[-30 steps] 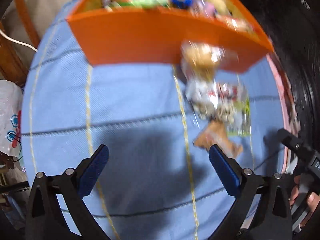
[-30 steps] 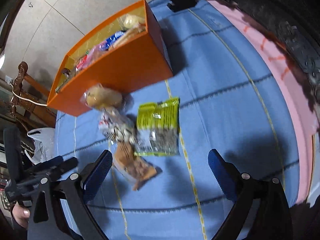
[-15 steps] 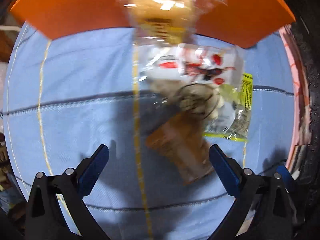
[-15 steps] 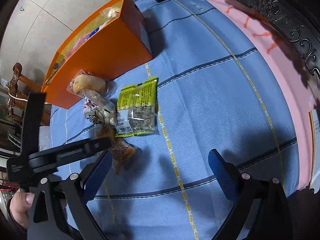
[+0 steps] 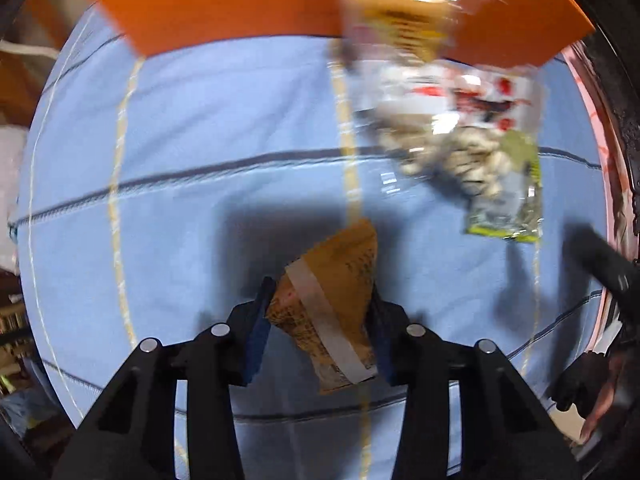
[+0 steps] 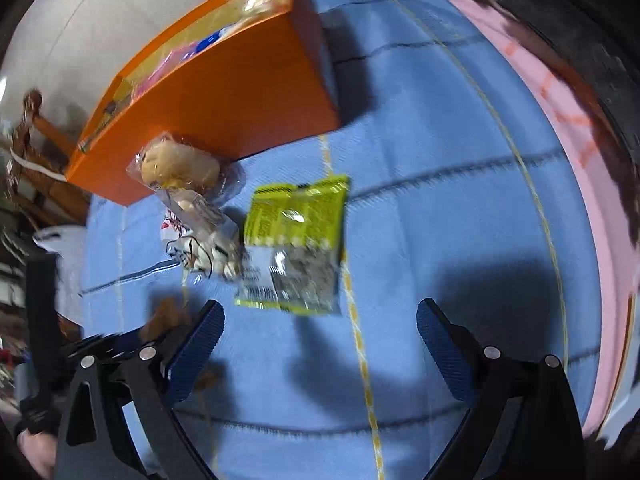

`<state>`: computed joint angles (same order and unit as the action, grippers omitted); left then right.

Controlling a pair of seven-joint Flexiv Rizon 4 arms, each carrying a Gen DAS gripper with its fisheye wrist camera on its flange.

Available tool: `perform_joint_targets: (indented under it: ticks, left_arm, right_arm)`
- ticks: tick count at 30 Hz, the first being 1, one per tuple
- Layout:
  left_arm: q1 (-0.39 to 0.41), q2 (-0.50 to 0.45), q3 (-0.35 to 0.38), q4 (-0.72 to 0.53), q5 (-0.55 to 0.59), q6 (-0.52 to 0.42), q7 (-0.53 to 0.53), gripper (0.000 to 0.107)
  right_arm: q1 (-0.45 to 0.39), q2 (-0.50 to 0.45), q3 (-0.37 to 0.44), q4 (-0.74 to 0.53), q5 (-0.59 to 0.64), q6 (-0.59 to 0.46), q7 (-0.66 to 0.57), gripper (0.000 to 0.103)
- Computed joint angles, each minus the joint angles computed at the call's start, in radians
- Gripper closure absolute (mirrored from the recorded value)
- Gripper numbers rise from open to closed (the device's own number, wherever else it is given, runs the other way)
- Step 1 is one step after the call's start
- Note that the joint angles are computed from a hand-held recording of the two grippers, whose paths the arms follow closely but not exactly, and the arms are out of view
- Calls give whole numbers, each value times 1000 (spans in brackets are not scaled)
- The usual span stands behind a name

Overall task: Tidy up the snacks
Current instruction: 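Grasp the brown pastry bag with the left tool while the right tool grasps the yellow-green cracker packet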

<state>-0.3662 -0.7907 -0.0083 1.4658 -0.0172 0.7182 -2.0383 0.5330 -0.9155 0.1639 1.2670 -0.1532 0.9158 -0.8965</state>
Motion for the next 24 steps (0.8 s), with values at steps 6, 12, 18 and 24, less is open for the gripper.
perform_joint_targets:
  ticks: [6,12,18,24]
  left_arm:
    - [38,87,16,157,-21,67,-50,65]
    - [35,136,30,229,9,94,-83,65]
    - [47,145,28,161,40,35,-62,65]
    - [50,140,24,96,56,-7,-28,64]
  right_arm:
    - [82,-151,-45,-237,-119,-209,-148,6]
    - [117,-243,-91,-357,-131,-235,-147,3]
    - [114,-185,-96,-264,-130,-190,-140,28]
    - [57,-45,-55,-55,-61,-96,-58,33]
